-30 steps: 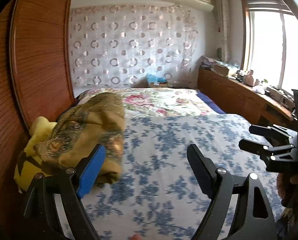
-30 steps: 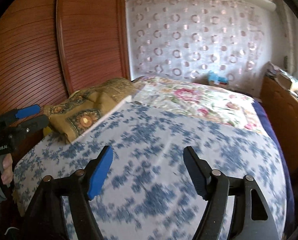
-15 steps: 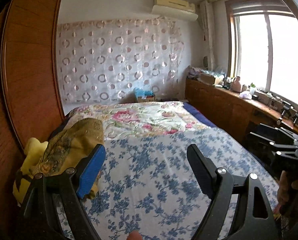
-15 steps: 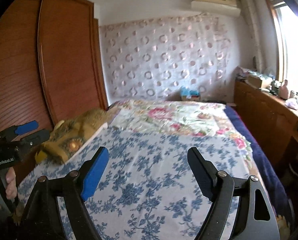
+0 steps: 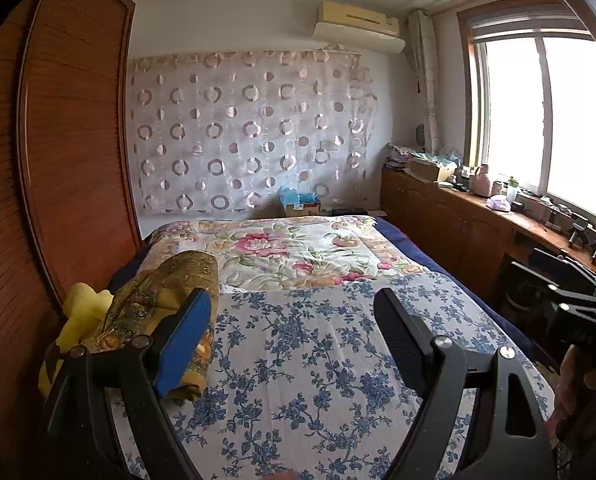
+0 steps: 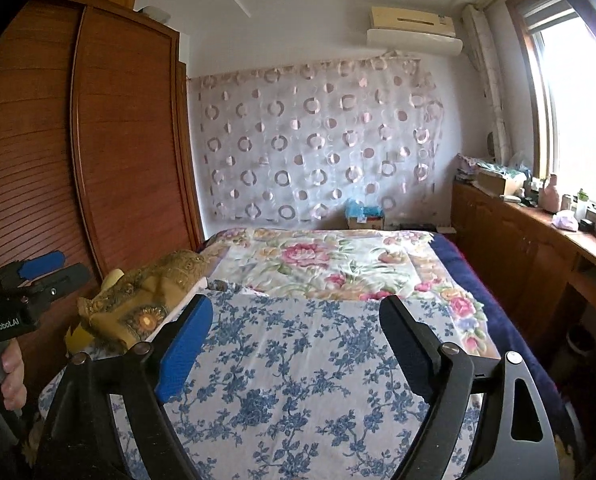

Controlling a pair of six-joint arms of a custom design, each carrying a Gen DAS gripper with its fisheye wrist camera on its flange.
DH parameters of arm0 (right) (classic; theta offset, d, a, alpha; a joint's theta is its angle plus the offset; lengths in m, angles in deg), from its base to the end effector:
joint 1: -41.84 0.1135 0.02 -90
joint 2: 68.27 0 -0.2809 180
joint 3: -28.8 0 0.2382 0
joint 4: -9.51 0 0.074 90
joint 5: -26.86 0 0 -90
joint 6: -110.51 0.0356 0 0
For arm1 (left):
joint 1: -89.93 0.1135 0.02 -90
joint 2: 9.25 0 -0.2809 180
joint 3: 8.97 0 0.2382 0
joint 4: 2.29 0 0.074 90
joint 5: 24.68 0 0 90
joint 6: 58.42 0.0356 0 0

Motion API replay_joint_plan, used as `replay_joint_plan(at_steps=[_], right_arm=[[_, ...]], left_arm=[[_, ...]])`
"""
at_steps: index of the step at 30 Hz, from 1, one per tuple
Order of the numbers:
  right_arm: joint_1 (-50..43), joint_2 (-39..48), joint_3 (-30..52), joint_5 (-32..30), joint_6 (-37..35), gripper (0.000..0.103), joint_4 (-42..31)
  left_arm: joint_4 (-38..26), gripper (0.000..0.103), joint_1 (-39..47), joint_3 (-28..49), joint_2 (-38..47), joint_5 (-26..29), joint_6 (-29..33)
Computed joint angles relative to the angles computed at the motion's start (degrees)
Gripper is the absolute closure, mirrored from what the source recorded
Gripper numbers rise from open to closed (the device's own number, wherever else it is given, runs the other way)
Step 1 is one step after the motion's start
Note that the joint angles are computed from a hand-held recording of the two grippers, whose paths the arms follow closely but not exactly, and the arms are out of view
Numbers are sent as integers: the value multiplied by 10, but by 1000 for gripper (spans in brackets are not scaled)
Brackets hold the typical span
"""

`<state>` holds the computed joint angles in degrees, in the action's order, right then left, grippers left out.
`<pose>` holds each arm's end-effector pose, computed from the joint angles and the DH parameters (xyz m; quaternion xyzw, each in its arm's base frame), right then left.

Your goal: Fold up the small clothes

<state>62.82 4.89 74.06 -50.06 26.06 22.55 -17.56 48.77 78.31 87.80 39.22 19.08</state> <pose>0.2402 0.0835 0.2430 -0.0369 0.7896 0.0511 0.6103 0.3003 -0.2418 0.3070 0.0859 0.8262 -0.0661 0.5528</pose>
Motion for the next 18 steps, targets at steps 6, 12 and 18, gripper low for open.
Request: replay_joint_plan(at_steps=[6,12,18], right_arm=[[-17,14,-7,-14,-2,16,27],[-32,15,-3,-31,-8,16,21],[-49,17,1,-49,-14,16,20]], left_arm=[[0,19,0,-3,4,-7,-3],[3,19,1,-6,4,-8,-4],[11,19,6,-15,3,-7,-5]])
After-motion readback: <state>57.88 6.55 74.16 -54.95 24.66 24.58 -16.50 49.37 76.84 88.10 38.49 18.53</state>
